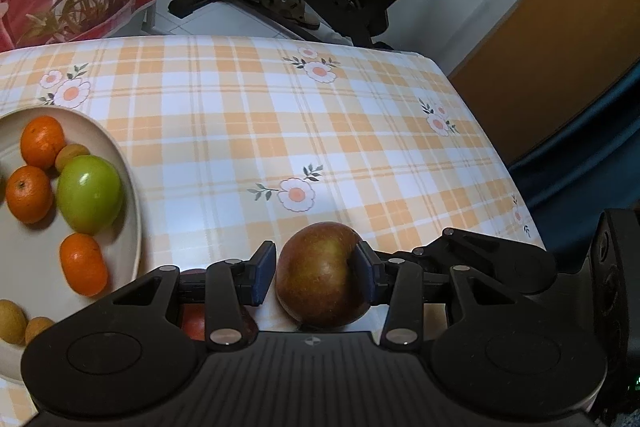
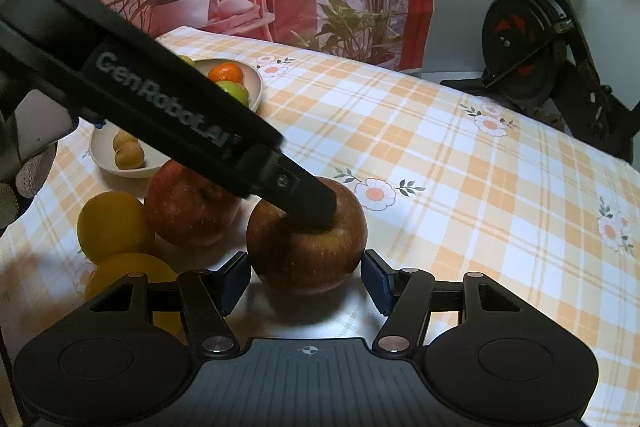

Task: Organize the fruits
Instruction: 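Close the left gripper on the brownish apple while the right tool lowers around the red apple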

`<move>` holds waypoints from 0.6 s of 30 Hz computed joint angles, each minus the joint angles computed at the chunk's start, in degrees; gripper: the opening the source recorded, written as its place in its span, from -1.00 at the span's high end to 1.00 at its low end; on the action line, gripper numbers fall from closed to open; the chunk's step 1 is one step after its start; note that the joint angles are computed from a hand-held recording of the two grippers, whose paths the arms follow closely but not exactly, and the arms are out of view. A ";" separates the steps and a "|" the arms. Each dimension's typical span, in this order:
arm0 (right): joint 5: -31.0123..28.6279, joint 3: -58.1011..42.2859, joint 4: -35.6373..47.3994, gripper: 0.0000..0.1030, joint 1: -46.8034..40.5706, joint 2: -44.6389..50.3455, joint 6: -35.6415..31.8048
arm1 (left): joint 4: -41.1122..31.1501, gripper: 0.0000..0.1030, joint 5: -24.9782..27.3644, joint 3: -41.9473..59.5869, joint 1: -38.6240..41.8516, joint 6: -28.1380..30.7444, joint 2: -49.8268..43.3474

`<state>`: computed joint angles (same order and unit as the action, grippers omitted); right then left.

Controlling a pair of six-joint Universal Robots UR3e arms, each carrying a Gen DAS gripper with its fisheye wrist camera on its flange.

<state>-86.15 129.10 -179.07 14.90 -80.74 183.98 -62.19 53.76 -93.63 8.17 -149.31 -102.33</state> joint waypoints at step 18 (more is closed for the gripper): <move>4.81 4.35 -8.56 -0.16 -3.43 1.67 2.77 | 0.39 0.11 -2.61 -2.09 2.36 0.97 0.29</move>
<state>-81.34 133.45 -187.62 11.46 -79.07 186.75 -61.81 51.15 -95.72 10.53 -148.34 -102.05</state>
